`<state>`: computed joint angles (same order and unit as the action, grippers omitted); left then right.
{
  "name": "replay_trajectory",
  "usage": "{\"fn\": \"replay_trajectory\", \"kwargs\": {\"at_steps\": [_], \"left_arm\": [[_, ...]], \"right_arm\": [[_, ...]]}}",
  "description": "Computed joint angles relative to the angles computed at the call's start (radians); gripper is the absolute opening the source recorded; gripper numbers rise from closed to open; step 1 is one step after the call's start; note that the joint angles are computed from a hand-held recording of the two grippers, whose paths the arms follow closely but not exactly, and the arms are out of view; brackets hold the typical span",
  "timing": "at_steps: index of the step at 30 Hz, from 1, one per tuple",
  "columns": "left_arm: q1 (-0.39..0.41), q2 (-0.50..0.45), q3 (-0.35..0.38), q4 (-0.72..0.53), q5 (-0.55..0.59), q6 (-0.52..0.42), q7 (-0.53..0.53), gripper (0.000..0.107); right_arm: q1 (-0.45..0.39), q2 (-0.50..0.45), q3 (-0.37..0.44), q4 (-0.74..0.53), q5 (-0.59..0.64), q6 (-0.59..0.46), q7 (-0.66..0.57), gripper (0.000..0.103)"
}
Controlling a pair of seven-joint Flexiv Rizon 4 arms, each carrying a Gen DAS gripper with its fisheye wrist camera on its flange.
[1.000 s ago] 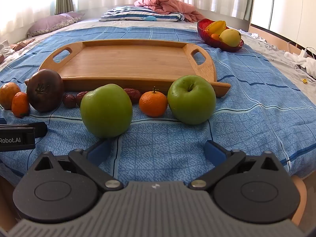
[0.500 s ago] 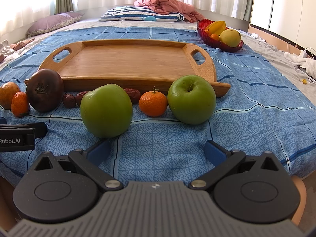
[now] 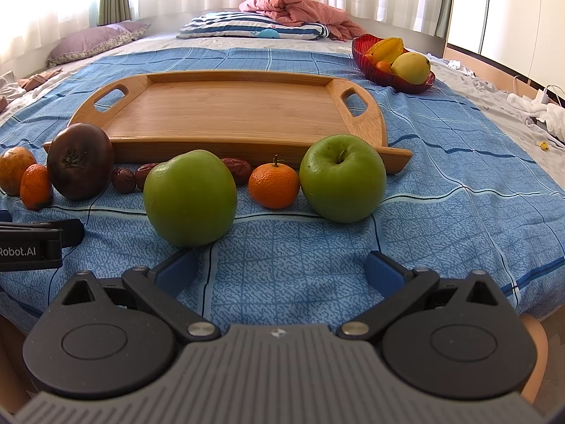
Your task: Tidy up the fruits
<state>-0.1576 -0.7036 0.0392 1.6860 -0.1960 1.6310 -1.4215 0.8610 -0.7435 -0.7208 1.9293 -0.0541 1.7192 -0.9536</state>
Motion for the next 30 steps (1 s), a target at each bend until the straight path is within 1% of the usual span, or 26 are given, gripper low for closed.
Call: {"fn": "replay_trajectory", "kwargs": {"at_steps": [25,26,30], "left_arm": [[0.008,-0.003,-0.009,-0.001,0.001,0.003,0.006,0.103],[0.008,-0.003,-0.009,-0.001,0.001,0.003,0.006,0.103],[0.007,-0.002,-0.008,-0.001,0.000,0.002,0.006,0.103]], "right_arm": [[0.021,-0.001,-0.016,0.008,0.009,0.001,0.000,0.103],[0.007,-0.005,-0.008,0.002,0.007,0.006,-0.003,0.103],[0.006,-0.007,-0.008,-0.002,0.010,0.005,-0.006,0.103]]}}
